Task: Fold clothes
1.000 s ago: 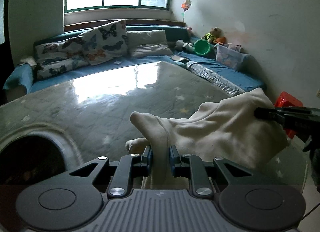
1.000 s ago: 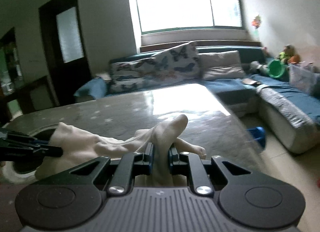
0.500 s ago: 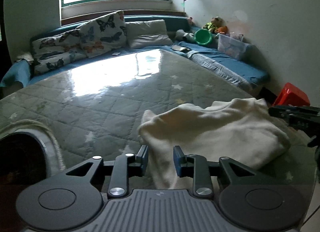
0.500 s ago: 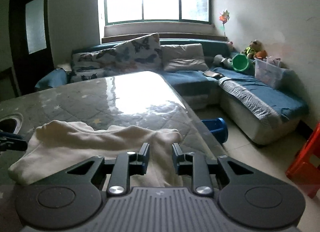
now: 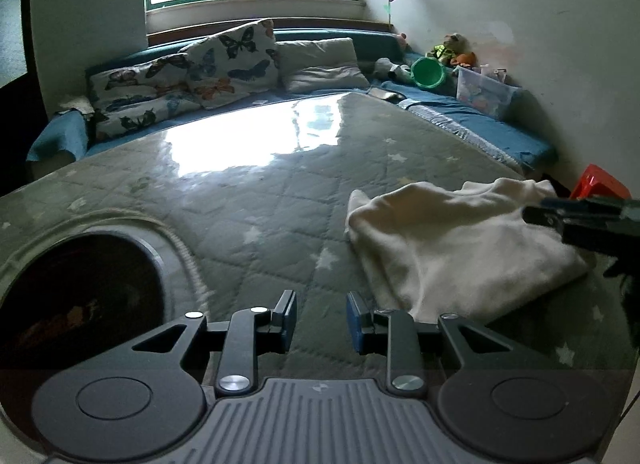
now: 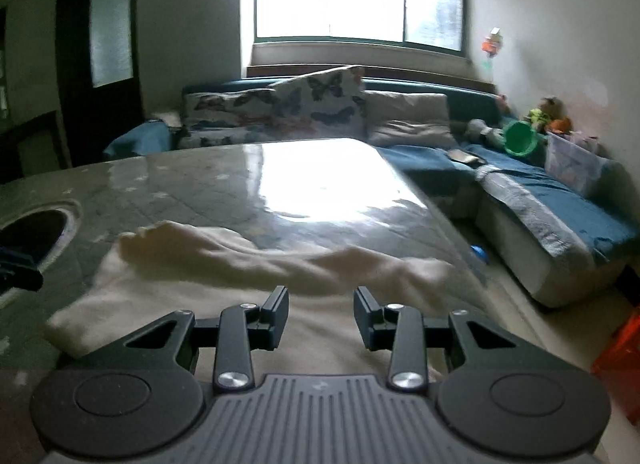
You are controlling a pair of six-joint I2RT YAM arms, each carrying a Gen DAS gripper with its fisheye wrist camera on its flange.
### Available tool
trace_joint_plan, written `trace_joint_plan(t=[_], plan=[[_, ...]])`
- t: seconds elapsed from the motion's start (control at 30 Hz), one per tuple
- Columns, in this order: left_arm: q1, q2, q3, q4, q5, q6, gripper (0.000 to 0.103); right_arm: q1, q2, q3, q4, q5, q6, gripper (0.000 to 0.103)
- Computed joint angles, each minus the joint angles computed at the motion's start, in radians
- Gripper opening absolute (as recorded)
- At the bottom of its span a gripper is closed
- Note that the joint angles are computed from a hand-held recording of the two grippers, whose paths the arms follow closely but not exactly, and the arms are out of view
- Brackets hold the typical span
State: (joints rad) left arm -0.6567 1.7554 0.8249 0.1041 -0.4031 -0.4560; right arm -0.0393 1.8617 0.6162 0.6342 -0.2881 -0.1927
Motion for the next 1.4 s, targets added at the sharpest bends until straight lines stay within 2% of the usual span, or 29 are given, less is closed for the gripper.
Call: trace_joint_plan(t=[0.2, 0.3, 0.47, 0.57, 0.73, 0.9, 1.27, 1.4], plan=[[0.0, -0.052, -0.066, 0.018, -0.001, -0.022, 0.03, 0.067, 0.106, 0.164, -0.116, 0.017, 0.034, 0.036], [-0.004, -0.08, -0.096, 0.025, -0.004, -0.028, 0.03, 0.103, 0.161, 0.213, -0.126, 0.067, 0.035, 0.037], [-0.001, -0.124, -0.144, 0.035, -0.004, -0.043, 0.03, 0.121, 0.127, 0.182, -0.102, 0.073, 0.063, 0.037], [-0.007, -0.144, -0.162, 0.038, -0.02, -0.056, 0.048, 0.151, 0.098, 0.163, -0.09, 0.073, 0.053, 0.037], [-0.023, -0.19, -0.197, 0.041, -0.026, -0.058, 0.048, 0.226, 0.157, 0.228, -0.102, 0.115, 0.08, 0.036], [-0.029, -0.248, -0.246, 0.031, -0.042, -0.071, 0.048, 0.284, 0.221, 0.293, -0.124, 0.2, 0.096, 0.036], [-0.017, -0.35, -0.336, -0.018, -0.065, -0.156, 0.051, 0.346, 0.251, 0.348, -0.157, 0.279, 0.089, 0.037], [-0.015, -0.399, -0.373, -0.044, -0.081, -0.186, 0.055, 0.36, 0.208, 0.307, -0.138, 0.297, 0.074, 0.036]])
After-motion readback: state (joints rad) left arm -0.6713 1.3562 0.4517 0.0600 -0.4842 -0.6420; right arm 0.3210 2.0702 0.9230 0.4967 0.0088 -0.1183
